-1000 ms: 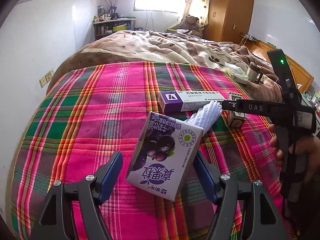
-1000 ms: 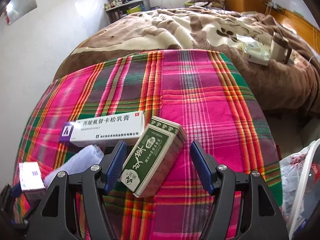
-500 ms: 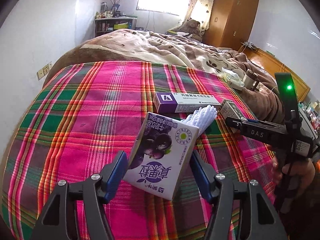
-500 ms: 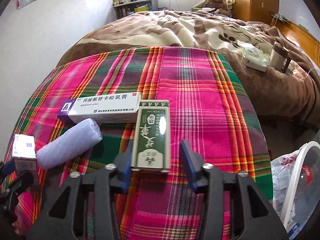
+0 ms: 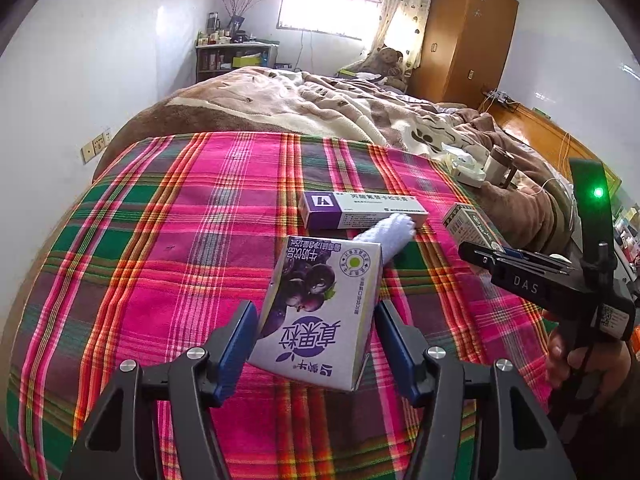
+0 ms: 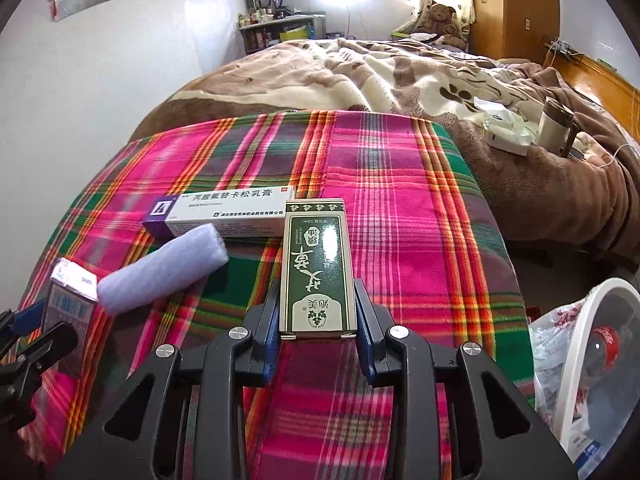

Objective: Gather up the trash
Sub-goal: 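Carry green box and grape carton over the wastebasket and open the left tool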

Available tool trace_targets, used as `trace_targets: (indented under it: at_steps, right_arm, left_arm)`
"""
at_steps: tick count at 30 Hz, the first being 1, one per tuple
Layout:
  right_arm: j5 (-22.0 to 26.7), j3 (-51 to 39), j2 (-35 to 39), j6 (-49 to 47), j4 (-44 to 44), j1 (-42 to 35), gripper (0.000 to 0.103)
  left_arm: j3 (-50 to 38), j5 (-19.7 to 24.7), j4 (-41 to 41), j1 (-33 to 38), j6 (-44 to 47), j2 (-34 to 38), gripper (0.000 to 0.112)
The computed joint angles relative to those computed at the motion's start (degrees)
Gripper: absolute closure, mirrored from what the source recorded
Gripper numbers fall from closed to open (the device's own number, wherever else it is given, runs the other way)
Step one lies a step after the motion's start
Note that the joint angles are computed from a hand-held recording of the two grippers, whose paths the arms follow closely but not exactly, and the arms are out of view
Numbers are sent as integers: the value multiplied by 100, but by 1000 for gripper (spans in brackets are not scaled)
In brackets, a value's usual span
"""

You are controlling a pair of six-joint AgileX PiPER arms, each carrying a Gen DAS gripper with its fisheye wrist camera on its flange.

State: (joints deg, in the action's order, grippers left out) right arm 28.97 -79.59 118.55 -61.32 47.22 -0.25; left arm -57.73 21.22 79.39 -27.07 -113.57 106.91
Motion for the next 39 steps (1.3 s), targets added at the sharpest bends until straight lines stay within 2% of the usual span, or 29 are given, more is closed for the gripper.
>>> trace_targets:
  at_steps: [6, 11, 18, 29, 39]
  right_arm:
    - [182, 499, -374, -880, 860, -288, 71]
    - [387, 768, -632, -1369, 1209, -527, 71]
    - [566, 1188, -1024, -2023, 1625, -975, 71]
    - [945, 1380, -1250, -2613, 2076, -1686, 71]
    - [1306, 1431, -1373, -3084, 2409, -2472, 71]
  left_arm:
    - [-9, 436, -137, -392, 69, -187, 51]
    - [-203, 855, -391, -759, 298, -227, 51]
    - [-465, 1093, -557, -1153, 422, -226, 51]
    - [-1166, 1510, -830, -1744, 831, 43, 51]
    - [-2212, 1933, -1095, -2209, 1430, 593, 51]
